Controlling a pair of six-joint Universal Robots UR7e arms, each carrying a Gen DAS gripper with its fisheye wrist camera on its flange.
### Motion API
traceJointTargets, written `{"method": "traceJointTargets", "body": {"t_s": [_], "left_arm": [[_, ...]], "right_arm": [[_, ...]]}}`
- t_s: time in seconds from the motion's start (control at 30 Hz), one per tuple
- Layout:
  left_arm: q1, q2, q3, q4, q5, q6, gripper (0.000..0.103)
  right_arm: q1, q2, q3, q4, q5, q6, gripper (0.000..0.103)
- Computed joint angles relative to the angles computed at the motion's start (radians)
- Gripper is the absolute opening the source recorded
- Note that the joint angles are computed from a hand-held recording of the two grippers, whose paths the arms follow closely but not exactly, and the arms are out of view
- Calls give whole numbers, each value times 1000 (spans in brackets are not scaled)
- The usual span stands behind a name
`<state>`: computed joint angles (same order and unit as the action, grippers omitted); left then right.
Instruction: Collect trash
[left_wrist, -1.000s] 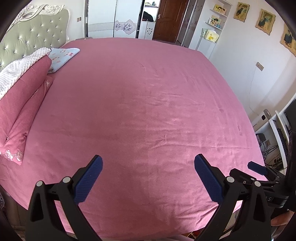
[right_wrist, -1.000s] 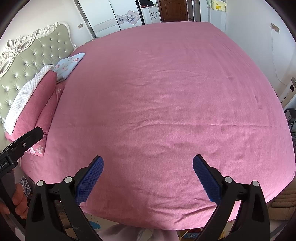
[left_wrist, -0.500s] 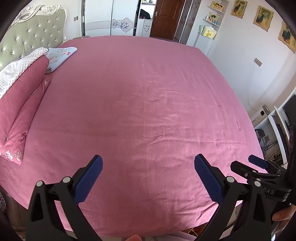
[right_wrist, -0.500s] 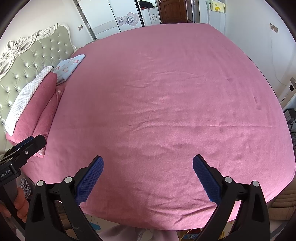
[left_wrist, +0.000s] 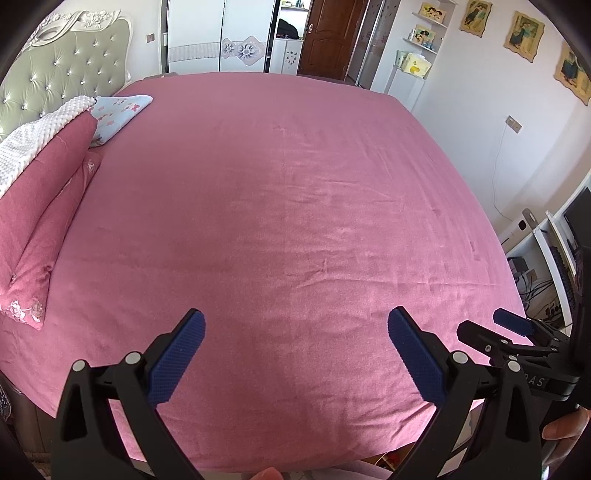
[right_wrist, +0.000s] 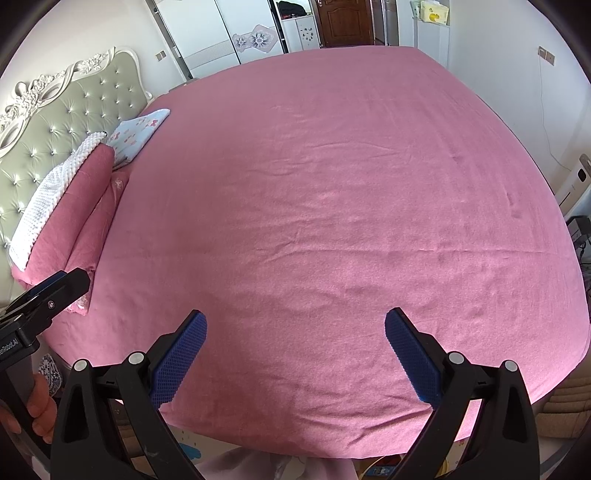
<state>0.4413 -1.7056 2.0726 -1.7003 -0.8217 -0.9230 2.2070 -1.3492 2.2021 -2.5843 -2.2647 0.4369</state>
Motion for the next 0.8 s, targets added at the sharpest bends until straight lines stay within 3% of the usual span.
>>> {"method": "traceJointTargets", "body": {"t_s": [0.8], "left_arm": [[8,6,-10,-20,-8,33,99]], "right_arm": [[2,8,-1,-7,4,-4,94]]}}
